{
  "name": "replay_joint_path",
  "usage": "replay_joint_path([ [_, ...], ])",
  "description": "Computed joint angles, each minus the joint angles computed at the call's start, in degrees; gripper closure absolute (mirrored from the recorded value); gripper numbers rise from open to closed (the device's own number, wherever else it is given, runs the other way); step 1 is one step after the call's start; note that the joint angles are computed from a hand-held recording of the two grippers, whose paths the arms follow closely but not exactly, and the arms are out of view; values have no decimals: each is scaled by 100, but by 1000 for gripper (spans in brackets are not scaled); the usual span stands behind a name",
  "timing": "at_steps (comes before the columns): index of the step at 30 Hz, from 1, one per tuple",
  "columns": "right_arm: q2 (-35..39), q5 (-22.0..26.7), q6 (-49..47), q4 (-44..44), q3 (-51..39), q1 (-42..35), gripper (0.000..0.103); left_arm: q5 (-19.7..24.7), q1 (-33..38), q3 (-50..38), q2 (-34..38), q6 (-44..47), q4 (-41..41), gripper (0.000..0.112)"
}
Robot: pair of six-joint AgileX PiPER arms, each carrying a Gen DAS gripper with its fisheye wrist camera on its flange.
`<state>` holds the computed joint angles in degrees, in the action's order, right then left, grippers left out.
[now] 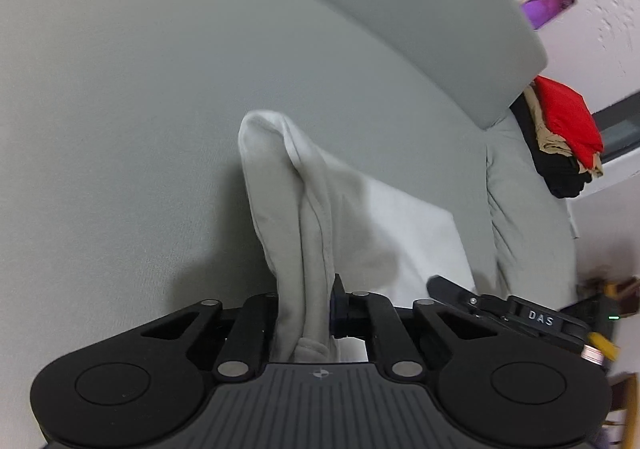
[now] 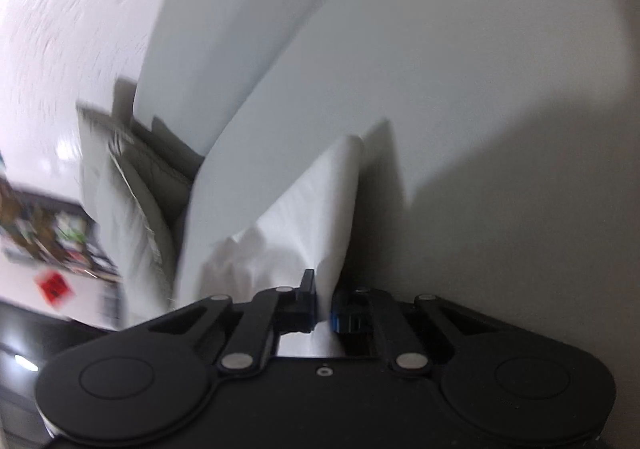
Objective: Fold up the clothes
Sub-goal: 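Grasp the folded shirt's end with both grippers, then lift the shirt with both grippers and carry it toward the sofa arm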
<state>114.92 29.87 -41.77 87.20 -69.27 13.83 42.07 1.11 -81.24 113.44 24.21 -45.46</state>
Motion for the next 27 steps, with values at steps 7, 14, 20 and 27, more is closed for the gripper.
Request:
replay_joint_path([
  [7, -1957, -1296, -916, 52, 1050, 519, 98, -2322, -1349, 1875, -2466, -587, 1193, 106],
  [14, -4665, -2161, 20, -1123, 2392, 319, 98, -3344, -3141, 2102, -3471, -3713, 4860, 106],
  [20, -6554, -216, 1642, -2897, 2834, -2096, 98, -3297, -3954, 1266, -2831, -2051, 2627, 106],
  [27, -6665, 2320, 459, -2189, 2953, -6023, 98, -2462, -4616, -658, -1049, -1187, 1295, 106],
])
